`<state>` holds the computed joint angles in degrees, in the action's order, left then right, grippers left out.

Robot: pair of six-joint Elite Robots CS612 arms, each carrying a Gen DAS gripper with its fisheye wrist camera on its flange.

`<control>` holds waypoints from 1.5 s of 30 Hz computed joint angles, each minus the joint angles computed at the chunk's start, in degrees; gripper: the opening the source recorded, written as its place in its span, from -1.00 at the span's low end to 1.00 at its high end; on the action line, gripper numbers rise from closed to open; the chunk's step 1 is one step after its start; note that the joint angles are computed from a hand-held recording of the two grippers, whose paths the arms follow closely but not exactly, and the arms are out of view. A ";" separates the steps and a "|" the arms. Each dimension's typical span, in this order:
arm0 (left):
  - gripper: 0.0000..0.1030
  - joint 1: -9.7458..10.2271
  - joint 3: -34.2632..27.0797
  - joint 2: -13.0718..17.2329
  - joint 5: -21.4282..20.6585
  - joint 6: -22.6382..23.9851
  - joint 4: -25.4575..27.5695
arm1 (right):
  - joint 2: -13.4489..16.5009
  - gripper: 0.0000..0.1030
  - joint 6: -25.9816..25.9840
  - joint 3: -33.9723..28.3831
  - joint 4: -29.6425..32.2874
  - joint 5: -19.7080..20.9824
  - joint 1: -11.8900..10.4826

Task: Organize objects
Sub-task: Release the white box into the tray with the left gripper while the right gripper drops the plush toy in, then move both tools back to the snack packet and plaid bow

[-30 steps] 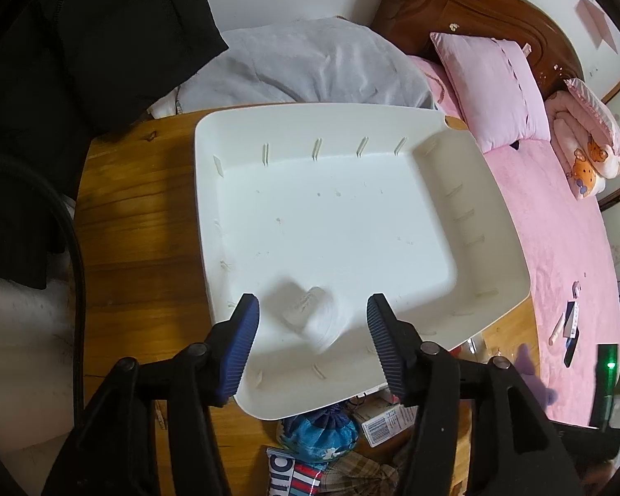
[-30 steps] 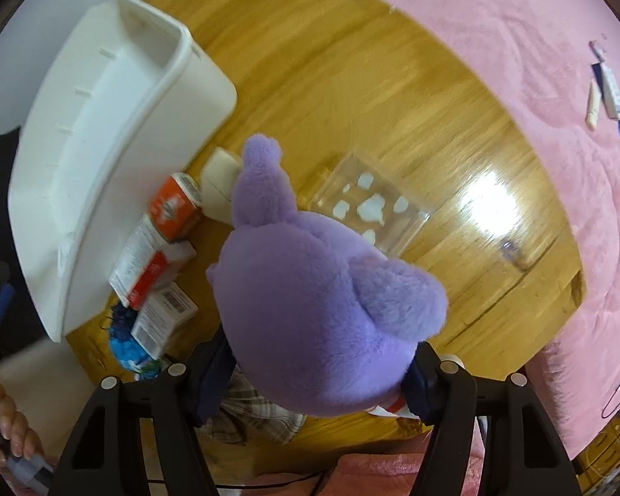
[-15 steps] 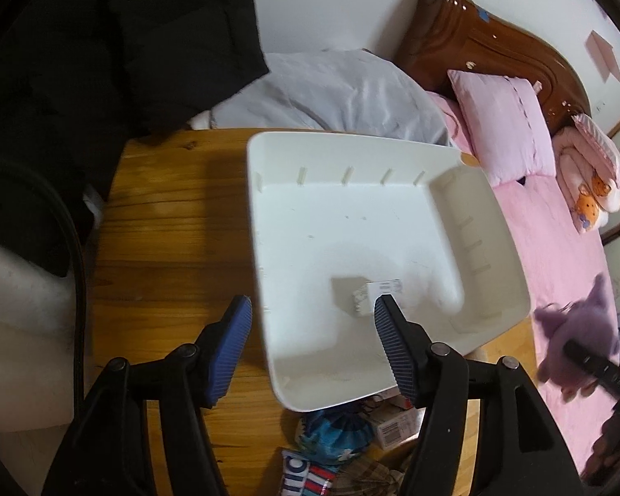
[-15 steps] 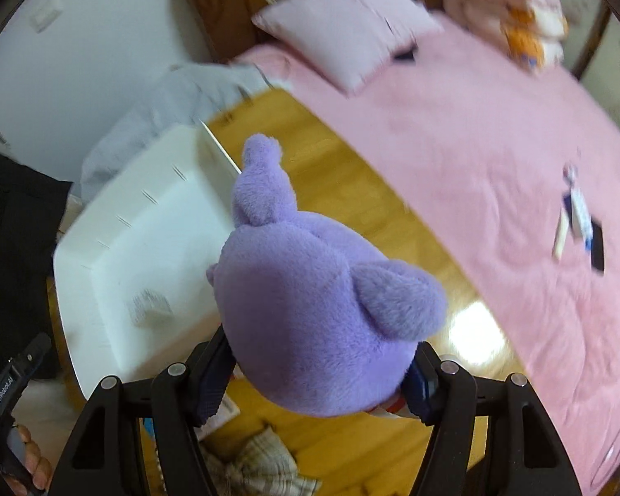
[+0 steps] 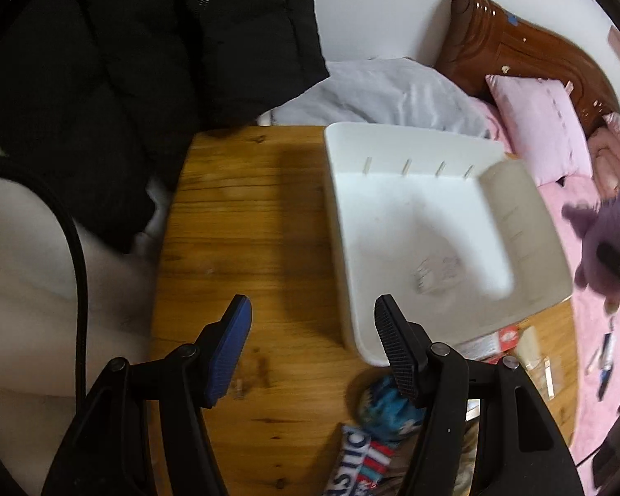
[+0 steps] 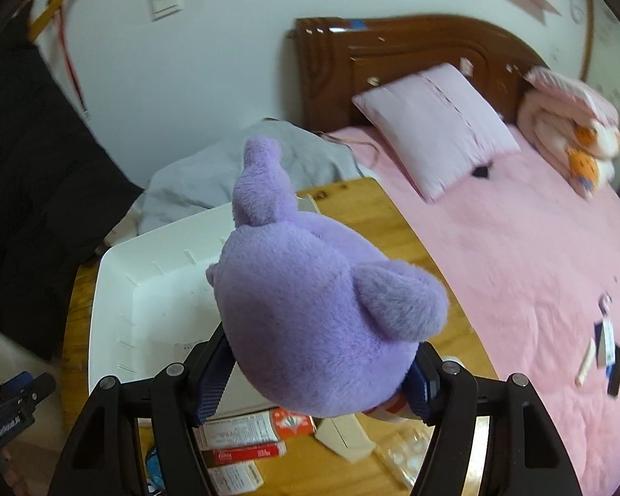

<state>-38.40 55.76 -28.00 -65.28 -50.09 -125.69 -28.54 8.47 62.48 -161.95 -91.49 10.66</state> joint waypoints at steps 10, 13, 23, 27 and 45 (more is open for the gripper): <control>0.28 -1.00 3.43 -2.24 -1.59 -3.70 3.33 | 0.55 0.46 -2.75 0.10 -1.56 3.32 -0.06; 0.28 -1.39 3.46 -2.55 -1.63 -4.12 4.74 | 0.23 0.46 -2.56 0.59 -1.63 4.82 -0.29; 0.35 -3.10 3.45 -3.69 -0.73 -9.24 11.27 | -2.19 0.46 -6.25 5.27 -6.80 9.46 -1.16; 0.36 -3.83 4.15 -4.60 -0.46 -12.01 12.36 | -4.06 0.46 -6.72 8.63 -9.02 11.77 -1.66; 0.36 -7.11 7.71 -7.41 5.13 -16.95 14.45 | -10.90 0.54 -18.15 23.46 -20.97 23.82 -3.01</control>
